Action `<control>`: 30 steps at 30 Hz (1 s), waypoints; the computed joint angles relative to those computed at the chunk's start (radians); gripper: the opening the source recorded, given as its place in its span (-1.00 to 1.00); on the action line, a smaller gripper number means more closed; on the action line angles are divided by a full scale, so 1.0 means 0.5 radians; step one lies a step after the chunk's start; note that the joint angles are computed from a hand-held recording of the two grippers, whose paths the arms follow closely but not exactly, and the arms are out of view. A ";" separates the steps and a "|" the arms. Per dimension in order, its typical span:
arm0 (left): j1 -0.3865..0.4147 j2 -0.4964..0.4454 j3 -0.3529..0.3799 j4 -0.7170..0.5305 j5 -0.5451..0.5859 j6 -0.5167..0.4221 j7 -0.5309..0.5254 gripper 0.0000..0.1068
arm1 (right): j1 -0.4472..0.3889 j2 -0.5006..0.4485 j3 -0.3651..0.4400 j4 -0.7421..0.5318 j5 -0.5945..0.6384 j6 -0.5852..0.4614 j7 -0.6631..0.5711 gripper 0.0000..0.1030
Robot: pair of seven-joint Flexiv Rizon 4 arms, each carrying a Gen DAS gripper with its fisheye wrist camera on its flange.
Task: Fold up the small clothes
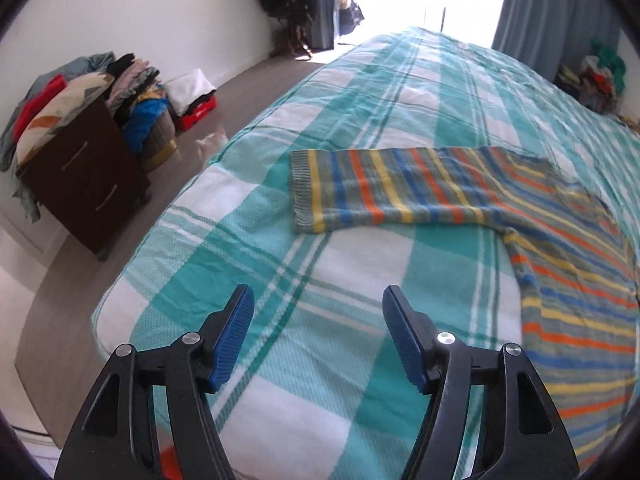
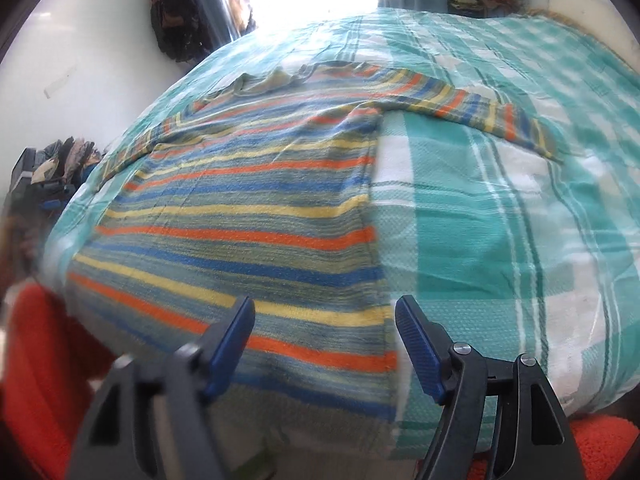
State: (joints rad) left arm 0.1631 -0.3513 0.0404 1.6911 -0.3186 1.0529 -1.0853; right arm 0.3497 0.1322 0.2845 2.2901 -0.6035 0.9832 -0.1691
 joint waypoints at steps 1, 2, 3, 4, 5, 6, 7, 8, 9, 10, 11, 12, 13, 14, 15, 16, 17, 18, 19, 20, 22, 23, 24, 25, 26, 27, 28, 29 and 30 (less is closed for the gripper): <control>0.034 0.103 -0.082 0.136 -0.120 0.021 0.160 0.36 | 0.005 0.020 0.002 -0.015 0.017 -0.048 -0.039 0.41; 0.051 0.201 -0.150 0.265 -0.264 0.022 0.331 0.38 | 0.008 0.029 0.005 -0.031 0.013 -0.081 -0.067 0.41; 0.044 0.284 -0.193 0.367 -0.402 -0.010 0.496 0.44 | 0.011 0.027 0.006 -0.048 0.008 -0.098 -0.097 0.41; 0.019 0.357 -0.215 0.460 -0.510 -0.043 0.637 0.47 | 0.015 0.017 0.003 -0.067 0.014 -0.100 -0.129 0.41; -0.022 0.413 -0.221 0.536 -0.571 -0.068 0.739 0.47 | 0.020 -0.003 -0.003 -0.083 0.027 -0.082 -0.159 0.41; -0.070 0.456 -0.219 0.613 -0.612 -0.070 0.812 0.47 | 0.027 -0.027 -0.007 -0.095 0.047 -0.050 -0.179 0.41; -0.122 0.483 -0.215 0.681 -0.632 -0.051 0.864 0.47 | 0.033 -0.053 -0.013 -0.095 0.074 0.000 -0.197 0.40; -0.171 0.494 -0.203 0.742 -0.627 -0.020 0.895 0.47 | 0.040 -0.082 -0.017 -0.092 0.108 0.044 -0.218 0.40; -0.215 0.487 -0.179 0.781 -0.565 -0.001 0.866 0.47 | 0.054 -0.112 -0.016 -0.085 0.163 0.059 -0.251 0.40; -0.251 0.464 -0.138 0.794 -0.433 -0.023 0.779 0.47 | 0.078 -0.151 -0.011 -0.095 0.262 0.016 -0.307 0.40; -0.290 0.434 -0.090 0.812 -0.348 -0.013 0.721 0.48 | 0.104 -0.187 -0.007 -0.097 0.355 -0.033 -0.348 0.41; -0.290 0.439 -0.108 0.879 -0.393 0.098 0.748 0.52 | 0.104 -0.193 -0.006 -0.047 0.317 0.035 -0.303 0.41; -0.320 0.456 -0.100 0.941 -0.485 0.207 0.812 0.62 | 0.089 -0.170 -0.006 0.015 0.150 0.093 -0.172 0.41; -0.307 0.461 -0.099 0.937 -0.447 0.194 0.776 0.63 | 0.093 -0.164 -0.007 0.036 0.053 0.090 -0.100 0.41; -0.302 0.463 -0.086 0.914 -0.437 0.132 0.740 0.64 | 0.101 -0.161 -0.002 0.033 0.022 0.058 -0.079 0.41; -0.296 0.458 -0.077 0.891 -0.436 0.078 0.704 0.67 | 0.105 -0.161 -0.002 0.034 -0.012 0.042 -0.047 0.41; -0.292 0.444 -0.068 0.863 -0.417 0.041 0.662 0.70 | 0.106 -0.165 -0.004 0.039 -0.046 0.039 -0.008 0.41; -0.294 0.435 -0.068 0.870 -0.421 0.056 0.650 0.77 | 0.105 -0.170 -0.008 0.046 -0.088 0.042 0.026 0.42; -0.295 0.425 -0.069 0.870 -0.417 0.072 0.644 0.81 | 0.106 -0.178 -0.012 0.049 -0.122 0.039 0.039 0.43; -0.296 0.420 -0.071 0.873 -0.414 0.084 0.645 0.83 | 0.110 -0.183 -0.015 0.046 -0.135 0.030 0.038 0.43; -0.296 0.425 -0.075 0.886 -0.424 0.089 0.644 0.84 | 0.114 -0.187 -0.020 0.041 -0.129 0.029 0.035 0.44; -0.295 0.425 -0.076 0.887 -0.427 0.090 0.645 0.84 | 0.116 -0.191 -0.021 0.044 -0.141 0.036 0.051 0.45; -0.294 0.424 -0.077 0.889 -0.430 0.099 0.653 0.86 | 0.115 -0.194 -0.025 0.046 -0.154 0.043 0.061 0.45; -0.295 0.423 -0.078 0.891 -0.429 0.114 0.659 0.88 | 0.114 -0.195 -0.029 0.047 -0.164 0.045 0.065 0.45; -0.296 0.422 -0.080 0.894 -0.430 0.127 0.664 0.88 | 0.115 -0.199 -0.030 0.046 -0.178 0.041 0.073 0.46; -0.297 0.421 -0.080 0.896 -0.428 0.137 0.666 0.90 | 0.116 -0.202 -0.031 0.045 -0.191 0.035 0.076 0.46; -0.297 0.419 -0.080 0.897 -0.425 0.143 0.663 0.91 | 0.117 -0.202 -0.032 0.045 -0.200 0.030 0.077 0.47; -0.295 0.418 -0.080 0.895 -0.425 0.138 0.663 0.91 | 0.118 -0.202 -0.032 0.046 -0.210 0.028 0.083 0.47; -0.294 0.418 -0.081 0.897 -0.429 0.140 0.669 0.92 | 0.118 -0.200 -0.033 0.048 -0.216 0.030 0.088 0.47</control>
State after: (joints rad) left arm 0.0164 -0.1424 -0.0003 2.1397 -0.5331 1.1231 -0.7508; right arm 0.4086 0.0321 0.2682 2.3142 -0.7117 0.9982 -0.1249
